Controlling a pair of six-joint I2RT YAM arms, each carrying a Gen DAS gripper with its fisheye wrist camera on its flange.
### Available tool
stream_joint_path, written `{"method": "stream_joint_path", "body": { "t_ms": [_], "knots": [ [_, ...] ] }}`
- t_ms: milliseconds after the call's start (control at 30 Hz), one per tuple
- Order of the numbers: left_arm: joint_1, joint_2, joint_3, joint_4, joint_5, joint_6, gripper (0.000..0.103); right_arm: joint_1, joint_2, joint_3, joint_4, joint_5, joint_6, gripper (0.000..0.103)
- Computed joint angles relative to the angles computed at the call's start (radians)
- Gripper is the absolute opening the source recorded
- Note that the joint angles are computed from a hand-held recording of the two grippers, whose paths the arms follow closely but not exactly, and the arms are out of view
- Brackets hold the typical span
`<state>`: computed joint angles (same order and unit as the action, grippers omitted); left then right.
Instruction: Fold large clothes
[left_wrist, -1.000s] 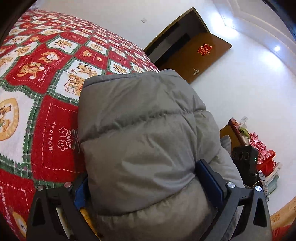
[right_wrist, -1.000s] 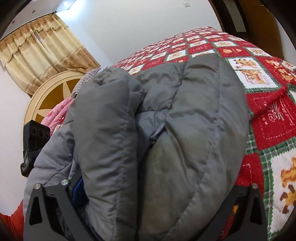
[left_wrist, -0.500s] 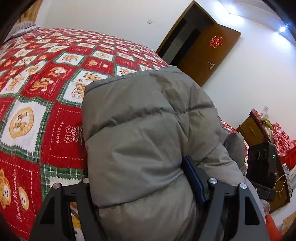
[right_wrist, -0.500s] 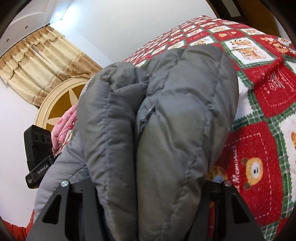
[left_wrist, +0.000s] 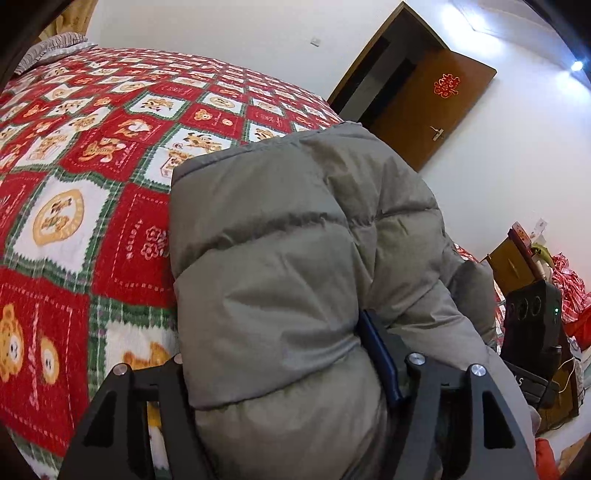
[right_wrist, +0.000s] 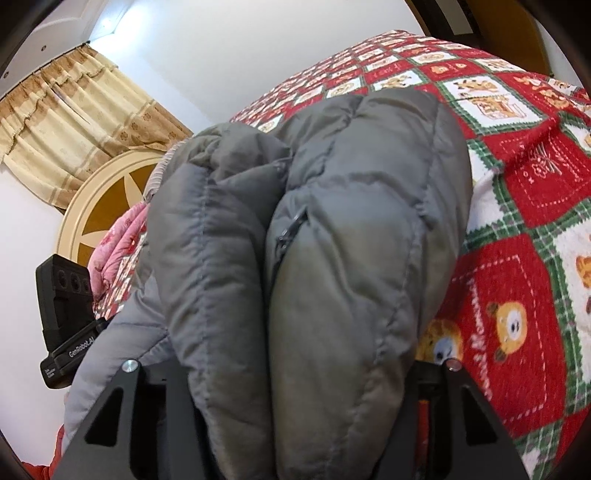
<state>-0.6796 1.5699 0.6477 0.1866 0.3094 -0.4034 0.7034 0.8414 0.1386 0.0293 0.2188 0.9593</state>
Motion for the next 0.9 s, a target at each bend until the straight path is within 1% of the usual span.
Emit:
{"method": "stream_joint_path", "body": {
  "t_ms": [167, 233, 267, 333, 467, 567, 633, 700, 767, 800, 900],
  "knots": [
    [0.019, -0.055, -0.061, 0.014, 0.026, -0.022, 0.065, 0.09, 0.042, 0.028, -0.01, 0.072, 0.054, 0.048],
    [0.035, -0.083, -0.097, 0.03, 0.041, -0.033, 0.064, 0.166, 0.084, 0.058, -0.026, 0.139, 0.094, 0.046],
    [0.043, -0.094, -0.11, 0.034, 0.048, -0.036, 0.063, 0.178, 0.101, 0.07, -0.03, 0.153, 0.097, 0.044],
    [0.051, -0.128, -0.139, 0.034, 0.054, -0.046, 0.06, 0.259, 0.155, 0.118, -0.075, 0.237, 0.137, 0.041],
    [0.061, -0.216, -0.187, -0.001, 0.056, -0.058, 0.057, 0.373, 0.239, 0.209, -0.174, 0.335, 0.204, 0.035],
    [0.104, -0.287, -0.245, -0.008, 0.122, -0.059, 0.057, 0.453, 0.262, 0.253, -0.239, 0.382, 0.26, 0.033],
    [0.143, -0.342, -0.294, -0.014, 0.191, -0.07, 0.057, 0.53, 0.259, 0.26, -0.288, 0.43, 0.326, 0.033],
    [0.143, -0.388, -0.314, -0.041, 0.208, -0.08, 0.056, 0.619, 0.261, 0.271, -0.358, 0.483, 0.427, 0.032],
    [0.096, -0.461, -0.32, -0.092, 0.185, -0.087, 0.057, 0.698, 0.259, 0.285, -0.437, 0.533, 0.527, 0.031],
    [0.07, -0.486, -0.316, -0.11, 0.174, -0.092, 0.057, 0.745, 0.255, 0.306, -0.507, 0.566, 0.589, 0.03],
    [-0.022, -0.506, -0.275, -0.123, 0.158, -0.13, 0.057, 0.889, 0.229, 0.376, -0.81, 0.656, 0.852, 0.03]
  ]
}}
